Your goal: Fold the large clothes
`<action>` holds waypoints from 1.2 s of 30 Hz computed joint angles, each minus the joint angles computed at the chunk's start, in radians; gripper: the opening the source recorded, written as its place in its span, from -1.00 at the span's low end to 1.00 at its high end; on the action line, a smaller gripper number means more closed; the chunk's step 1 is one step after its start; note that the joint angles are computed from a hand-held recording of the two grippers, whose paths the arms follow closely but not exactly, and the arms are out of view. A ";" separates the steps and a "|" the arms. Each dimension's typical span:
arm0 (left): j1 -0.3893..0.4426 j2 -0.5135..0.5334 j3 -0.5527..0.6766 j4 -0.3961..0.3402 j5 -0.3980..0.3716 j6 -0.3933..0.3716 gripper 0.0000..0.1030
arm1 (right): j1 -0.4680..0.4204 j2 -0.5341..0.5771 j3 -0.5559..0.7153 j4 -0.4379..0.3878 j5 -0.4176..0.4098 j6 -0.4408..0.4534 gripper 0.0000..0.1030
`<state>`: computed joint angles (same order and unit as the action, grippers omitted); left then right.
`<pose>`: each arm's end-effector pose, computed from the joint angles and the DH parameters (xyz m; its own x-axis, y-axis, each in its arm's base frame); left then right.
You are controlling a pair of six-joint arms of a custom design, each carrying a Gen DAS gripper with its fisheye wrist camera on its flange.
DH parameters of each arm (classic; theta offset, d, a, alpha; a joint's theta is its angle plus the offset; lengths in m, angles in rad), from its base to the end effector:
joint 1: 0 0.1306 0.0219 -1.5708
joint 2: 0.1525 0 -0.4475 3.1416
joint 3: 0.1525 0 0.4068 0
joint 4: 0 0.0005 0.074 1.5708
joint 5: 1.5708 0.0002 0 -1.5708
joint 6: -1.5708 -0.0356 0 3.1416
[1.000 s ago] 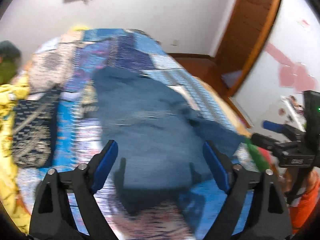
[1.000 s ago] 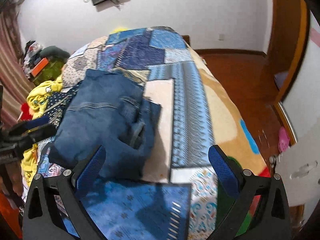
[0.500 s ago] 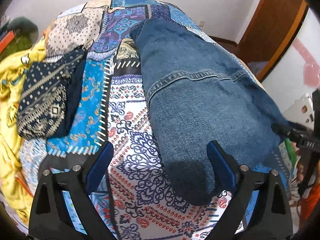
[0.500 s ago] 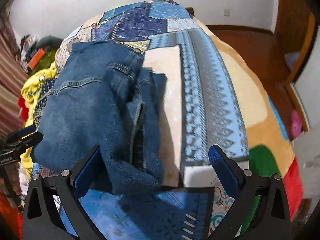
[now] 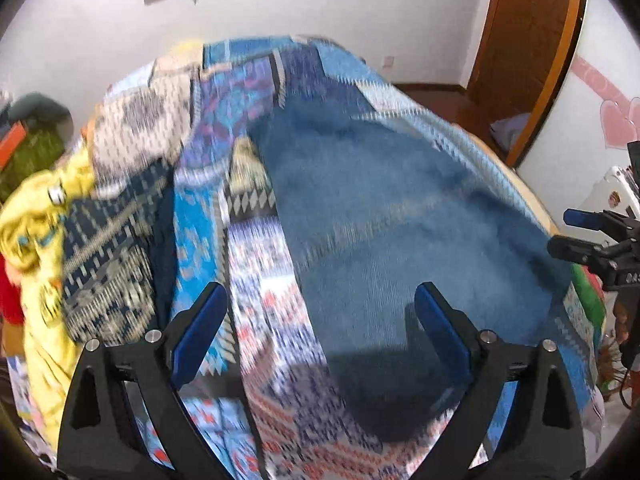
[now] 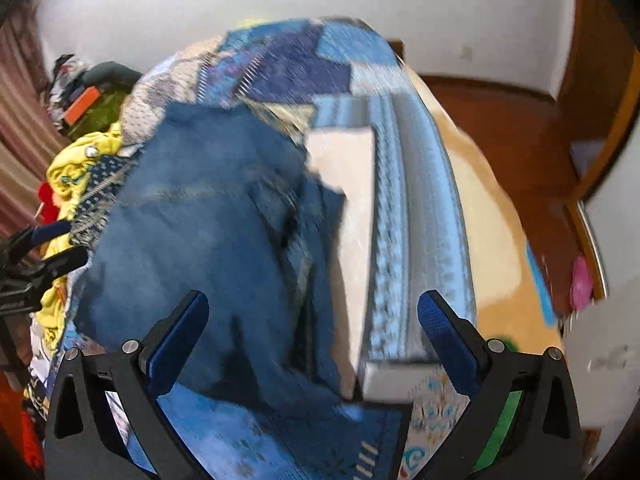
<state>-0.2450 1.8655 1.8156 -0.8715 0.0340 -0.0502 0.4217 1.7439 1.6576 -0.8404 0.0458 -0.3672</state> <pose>0.6669 -0.1685 0.4264 -0.7585 0.2414 -0.6053 0.3008 0.9537 0.0033 0.5811 0.2584 0.4318 -0.8187 0.0258 -0.5736 -0.0963 0.9787 0.1814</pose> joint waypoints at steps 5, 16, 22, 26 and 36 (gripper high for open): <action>0.002 0.080 0.132 -0.029 -0.016 -0.007 0.85 | -0.007 0.071 0.118 -0.017 -0.025 0.052 1.00; 0.026 0.202 0.245 -0.094 -0.009 0.054 0.85 | -0.067 0.199 0.222 -0.108 -0.090 0.033 1.00; 0.044 0.166 0.217 -0.063 -0.060 0.097 0.85 | -0.077 0.143 0.169 -0.071 -0.116 0.013 1.00; 0.063 0.122 0.191 -0.070 0.033 0.109 0.85 | -0.071 0.102 0.159 -0.039 -0.123 0.047 1.00; 0.077 0.141 0.156 -0.228 0.374 0.177 0.85 | -0.075 0.144 0.130 -0.079 -0.374 -0.019 1.00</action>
